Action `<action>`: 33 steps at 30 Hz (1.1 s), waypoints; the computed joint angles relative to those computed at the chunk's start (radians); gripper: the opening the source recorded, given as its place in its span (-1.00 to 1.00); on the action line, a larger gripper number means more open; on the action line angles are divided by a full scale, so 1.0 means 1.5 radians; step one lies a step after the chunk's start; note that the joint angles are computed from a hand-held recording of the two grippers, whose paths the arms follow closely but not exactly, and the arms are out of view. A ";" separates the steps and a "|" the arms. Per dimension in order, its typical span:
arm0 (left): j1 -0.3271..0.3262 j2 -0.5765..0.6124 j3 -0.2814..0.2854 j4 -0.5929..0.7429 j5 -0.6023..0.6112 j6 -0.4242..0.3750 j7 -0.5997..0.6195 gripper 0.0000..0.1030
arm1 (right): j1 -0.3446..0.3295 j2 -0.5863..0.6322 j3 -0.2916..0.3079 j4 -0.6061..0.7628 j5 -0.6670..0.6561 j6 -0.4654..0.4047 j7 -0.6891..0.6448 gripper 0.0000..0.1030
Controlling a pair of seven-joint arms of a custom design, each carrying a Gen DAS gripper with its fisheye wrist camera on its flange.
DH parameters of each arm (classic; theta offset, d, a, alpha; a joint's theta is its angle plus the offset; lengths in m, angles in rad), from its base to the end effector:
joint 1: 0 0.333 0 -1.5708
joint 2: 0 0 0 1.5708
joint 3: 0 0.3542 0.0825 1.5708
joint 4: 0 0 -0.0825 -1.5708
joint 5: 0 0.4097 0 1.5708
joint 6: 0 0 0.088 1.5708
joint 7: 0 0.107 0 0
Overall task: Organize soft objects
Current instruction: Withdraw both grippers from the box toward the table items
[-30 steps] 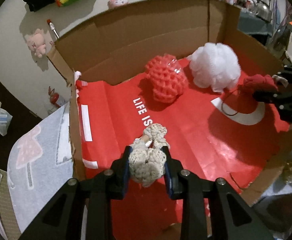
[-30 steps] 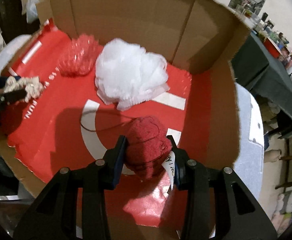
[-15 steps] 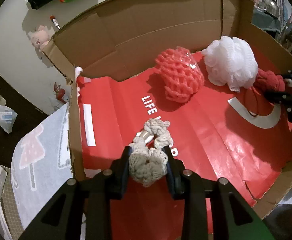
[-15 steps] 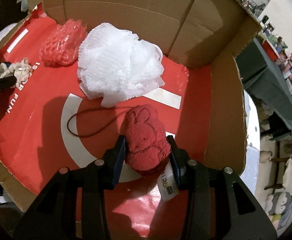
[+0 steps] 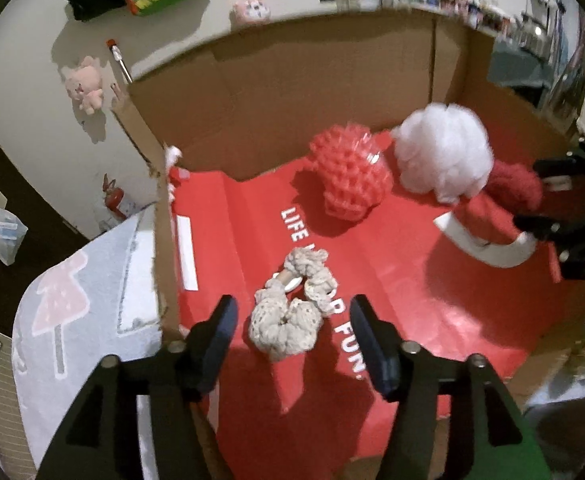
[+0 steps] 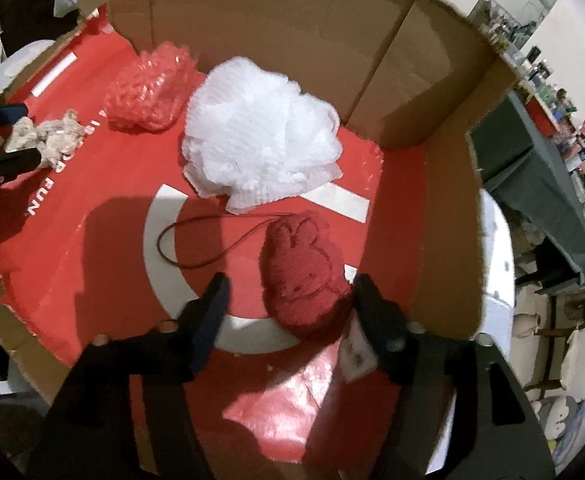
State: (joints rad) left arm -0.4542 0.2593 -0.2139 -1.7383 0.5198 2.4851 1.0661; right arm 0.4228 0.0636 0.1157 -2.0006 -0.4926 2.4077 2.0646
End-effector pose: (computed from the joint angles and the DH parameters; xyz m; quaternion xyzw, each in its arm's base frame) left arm 0.5605 -0.4266 0.5097 -0.4962 0.8155 -0.1998 0.2209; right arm 0.5378 0.3163 0.4896 -0.7946 0.5527 -0.2259 0.1104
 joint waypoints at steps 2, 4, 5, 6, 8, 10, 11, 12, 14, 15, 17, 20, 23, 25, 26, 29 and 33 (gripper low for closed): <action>0.002 -0.027 0.000 -0.031 0.004 0.034 -0.016 0.37 | 0.001 -0.023 0.002 -0.014 0.006 0.009 0.011 0.40; 0.004 -0.060 -0.002 -0.067 0.017 0.072 -0.041 0.51 | -0.002 -0.053 0.005 -0.033 0.009 0.021 0.029 0.41; 0.005 -0.075 -0.004 -0.083 0.024 0.088 -0.054 0.53 | -0.004 -0.066 0.008 -0.041 0.010 0.027 0.037 0.41; 0.005 -0.094 -0.007 -0.103 0.034 0.103 -0.071 0.56 | -0.007 -0.084 0.011 -0.055 0.012 0.039 0.047 0.41; 0.010 -0.131 -0.015 -0.139 0.051 0.135 -0.104 0.64 | -0.014 -0.122 0.016 -0.083 0.018 0.066 0.058 0.46; 0.019 -0.158 -0.025 -0.161 0.073 0.158 -0.133 0.80 | -0.024 -0.162 0.027 -0.112 0.014 0.088 0.079 0.49; 0.022 -0.178 -0.031 -0.179 0.099 0.174 -0.165 0.83 | -0.028 -0.180 0.034 -0.125 0.012 0.098 0.090 0.49; 0.029 -0.192 -0.037 -0.190 0.115 0.186 -0.186 0.88 | -0.032 -0.206 0.041 -0.144 0.013 0.113 0.101 0.50; 0.043 -0.228 -0.054 -0.222 0.146 0.214 -0.235 0.92 | -0.040 -0.247 0.052 -0.178 0.021 0.140 0.112 0.56; 0.051 -0.241 -0.064 -0.232 0.159 0.223 -0.255 0.94 | -0.045 -0.270 0.059 -0.197 0.022 0.155 0.120 0.61; 0.075 -0.272 -0.091 -0.256 0.213 0.243 -0.326 1.00 | -0.062 -0.316 0.085 -0.235 0.012 0.179 0.148 0.67; 0.126 -0.325 -0.145 -0.295 0.323 0.268 -0.472 1.00 | -0.092 -0.392 0.136 -0.298 -0.010 0.215 0.208 0.71; 0.165 -0.371 -0.194 -0.329 0.399 0.289 -0.586 1.00 | -0.118 -0.451 0.181 -0.348 -0.020 0.247 0.259 0.72; 0.182 -0.393 -0.219 -0.345 0.433 0.292 -0.635 1.00 | -0.144 -0.498 0.226 -0.382 -0.032 0.259 0.304 0.72; 0.187 -0.404 -0.229 -0.353 0.444 0.288 -0.655 1.00 | -0.153 -0.516 0.241 -0.394 -0.035 0.262 0.318 0.72; 0.200 -0.425 -0.259 -0.369 0.485 0.274 -0.728 1.00 | -0.187 -0.574 0.302 -0.429 -0.048 0.259 0.376 0.78; 0.194 -0.434 -0.273 -0.393 0.515 0.245 -0.808 1.00 | -0.209 -0.630 0.358 -0.471 -0.052 0.266 0.448 0.80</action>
